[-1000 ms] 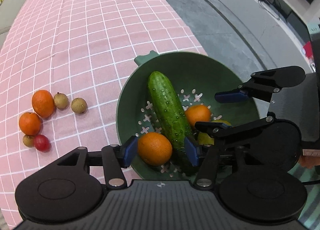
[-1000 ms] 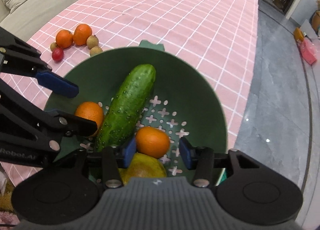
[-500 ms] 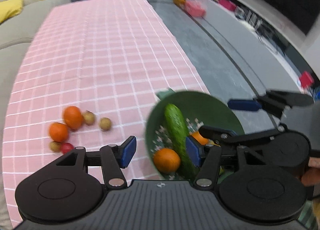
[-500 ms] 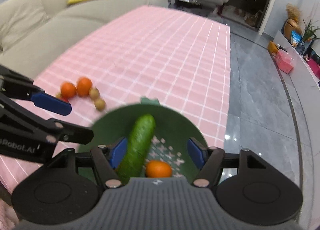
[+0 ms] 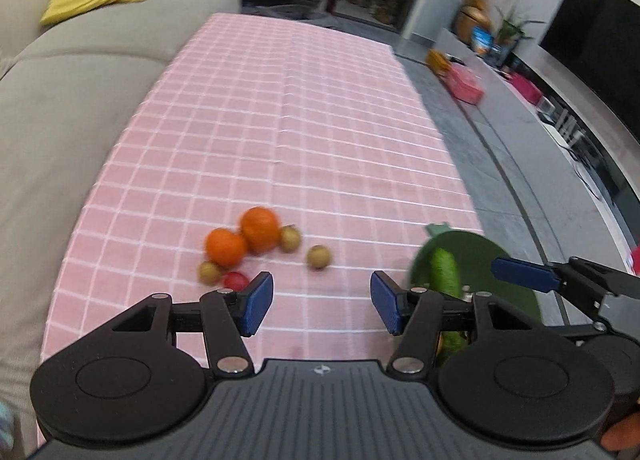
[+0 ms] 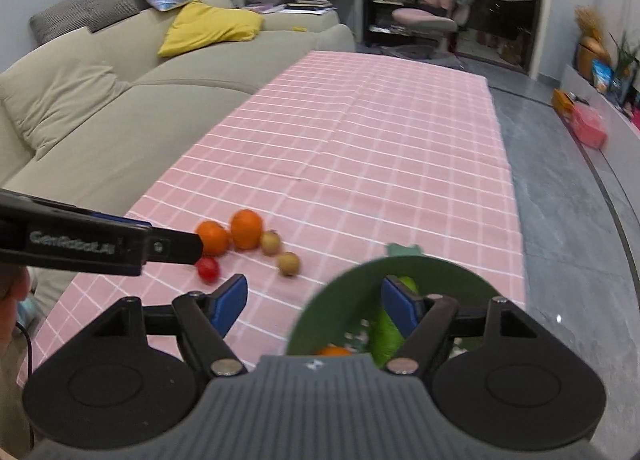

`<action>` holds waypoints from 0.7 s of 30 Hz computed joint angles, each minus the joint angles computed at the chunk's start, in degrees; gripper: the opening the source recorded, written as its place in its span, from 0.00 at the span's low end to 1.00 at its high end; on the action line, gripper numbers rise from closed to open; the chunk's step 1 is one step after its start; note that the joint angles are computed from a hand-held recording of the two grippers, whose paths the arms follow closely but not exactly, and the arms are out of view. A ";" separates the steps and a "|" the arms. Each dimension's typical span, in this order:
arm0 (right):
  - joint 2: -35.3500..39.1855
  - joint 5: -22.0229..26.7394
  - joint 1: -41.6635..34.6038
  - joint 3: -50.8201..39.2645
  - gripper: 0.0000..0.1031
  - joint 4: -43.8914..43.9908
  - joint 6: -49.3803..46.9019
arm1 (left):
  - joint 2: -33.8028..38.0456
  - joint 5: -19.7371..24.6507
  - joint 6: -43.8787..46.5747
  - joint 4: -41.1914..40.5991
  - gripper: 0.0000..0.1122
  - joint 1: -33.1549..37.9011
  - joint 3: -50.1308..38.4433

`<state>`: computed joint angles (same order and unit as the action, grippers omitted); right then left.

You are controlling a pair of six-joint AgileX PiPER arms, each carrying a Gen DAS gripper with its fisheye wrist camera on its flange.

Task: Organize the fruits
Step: 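Grasp an orange with the left tool while the right tool grasps another orange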

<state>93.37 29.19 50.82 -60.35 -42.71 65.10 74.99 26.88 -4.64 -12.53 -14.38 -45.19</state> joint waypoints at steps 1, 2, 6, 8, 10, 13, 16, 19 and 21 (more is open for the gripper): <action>0.52 -0.14 0.45 -0.66 0.69 0.14 -0.40 | -0.46 -0.19 1.53 -1.47 0.58 1.18 0.75; 1.32 -0.45 0.87 -1.40 0.69 0.26 -0.76 | -0.78 -0.43 2.85 -2.79 0.58 2.18 1.41; 4.32 -1.00 2.09 -4.05 0.69 0.29 -2.45 | -1.81 -0.77 10.57 -10.16 0.58 7.45 3.80; 5.79 -1.52 2.22 -5.50 0.68 1.02 -4.53 | -1.54 -1.16 13.85 -13.42 0.58 9.49 4.46; 6.93 -1.95 2.30 -6.67 0.68 1.63 -6.60 | -0.70 -1.19 16.65 -16.30 0.57 11.15 4.66; 8.76 -2.62 2.01 -8.46 0.66 2.90 -10.05 | 1.00 -1.68 20.80 -20.02 0.56 13.08 4.99; 11.11 -3.29 1.12 -10.75 0.61 5.95 -14.96 | 3.00 -2.39 24.79 -23.68 0.55 14.77 5.30; 13.54 -3.77 -0.15 -13.00 0.55 9.55 -19.41 | 5.33 -3.27 27.51 -27.05 0.53 16.05 5.42; 15.41 -3.80 -0.85 -14.65 0.54 10.85 -20.60 | 6.89 -4.61 31.03 -31.14 0.52 16.46 5.61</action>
<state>108.77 25.38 49.97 -75.00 -31.86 44.50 81.88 22.27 26.39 -43.67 2.08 -39.57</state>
